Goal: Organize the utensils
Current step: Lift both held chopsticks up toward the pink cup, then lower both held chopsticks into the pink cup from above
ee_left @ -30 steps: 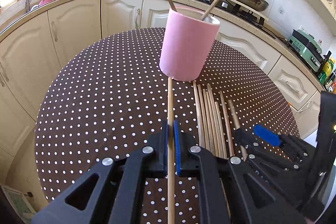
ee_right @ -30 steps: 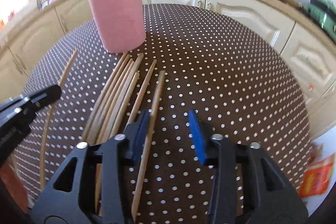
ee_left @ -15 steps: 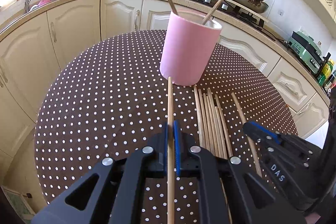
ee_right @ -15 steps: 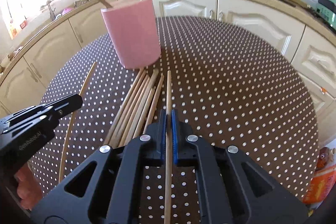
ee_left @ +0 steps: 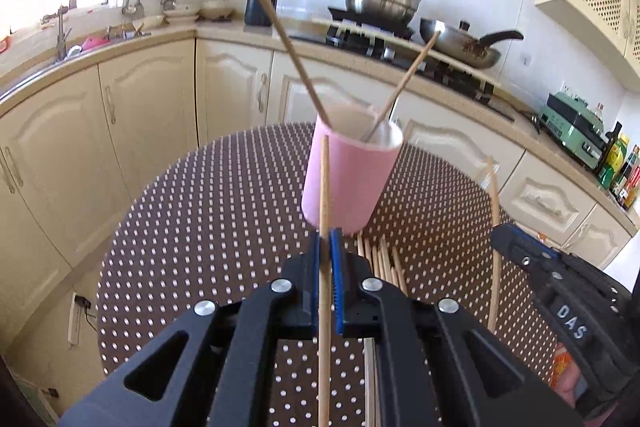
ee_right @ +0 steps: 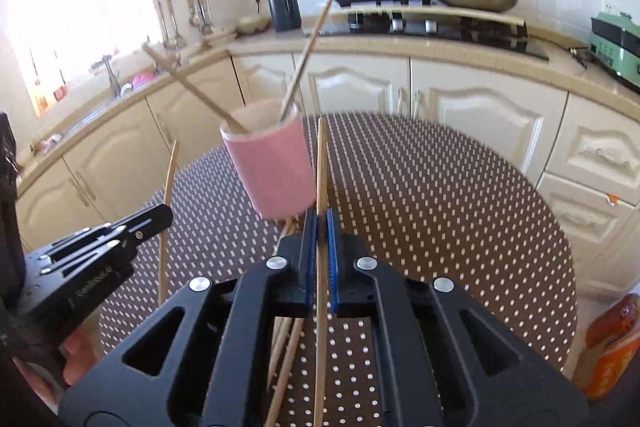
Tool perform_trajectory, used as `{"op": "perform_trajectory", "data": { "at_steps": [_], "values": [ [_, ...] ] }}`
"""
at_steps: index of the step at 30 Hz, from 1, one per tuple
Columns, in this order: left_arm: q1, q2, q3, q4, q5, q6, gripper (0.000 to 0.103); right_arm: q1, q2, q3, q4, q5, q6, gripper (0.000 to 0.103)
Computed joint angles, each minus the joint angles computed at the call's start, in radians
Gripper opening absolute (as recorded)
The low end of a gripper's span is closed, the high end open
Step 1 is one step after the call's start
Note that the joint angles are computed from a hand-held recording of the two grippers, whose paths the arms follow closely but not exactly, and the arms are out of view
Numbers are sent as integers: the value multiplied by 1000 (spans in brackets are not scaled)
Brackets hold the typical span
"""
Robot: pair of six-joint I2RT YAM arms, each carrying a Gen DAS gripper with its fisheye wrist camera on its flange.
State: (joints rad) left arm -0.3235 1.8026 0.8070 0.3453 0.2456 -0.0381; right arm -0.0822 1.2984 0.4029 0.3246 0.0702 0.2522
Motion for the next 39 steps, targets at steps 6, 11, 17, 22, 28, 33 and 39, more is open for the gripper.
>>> {"op": "perform_trajectory", "data": {
  "at_steps": [6, 11, 17, 22, 28, 33, 39],
  "values": [
    [-6, -69, -6, 21, 0, -21, 6, -2, -94, 17, -26, -1, -12, 5],
    [-16, -110, 2, 25, -10, -27, 6, -3, -126, 39, -44, -11, -1, 5],
    [-27, -153, 10, 42, -34, -26, 6, -14, -141, 88, -63, -12, -12, 5],
    [-23, -205, 34, 57, -53, -32, 6, -17, -180, 132, -73, -8, -24, 5],
    [-26, -271, 72, 78, -61, -48, 6, -15, -138, 273, -100, 20, -73, 6],
    [-45, -277, 141, 96, -83, -54, 6, -20, -60, 406, -110, 40, -81, 6],
    [-82, -223, 228, 105, -136, -56, 6, -22, 56, 523, -87, 38, -80, 6]
  ]
}}
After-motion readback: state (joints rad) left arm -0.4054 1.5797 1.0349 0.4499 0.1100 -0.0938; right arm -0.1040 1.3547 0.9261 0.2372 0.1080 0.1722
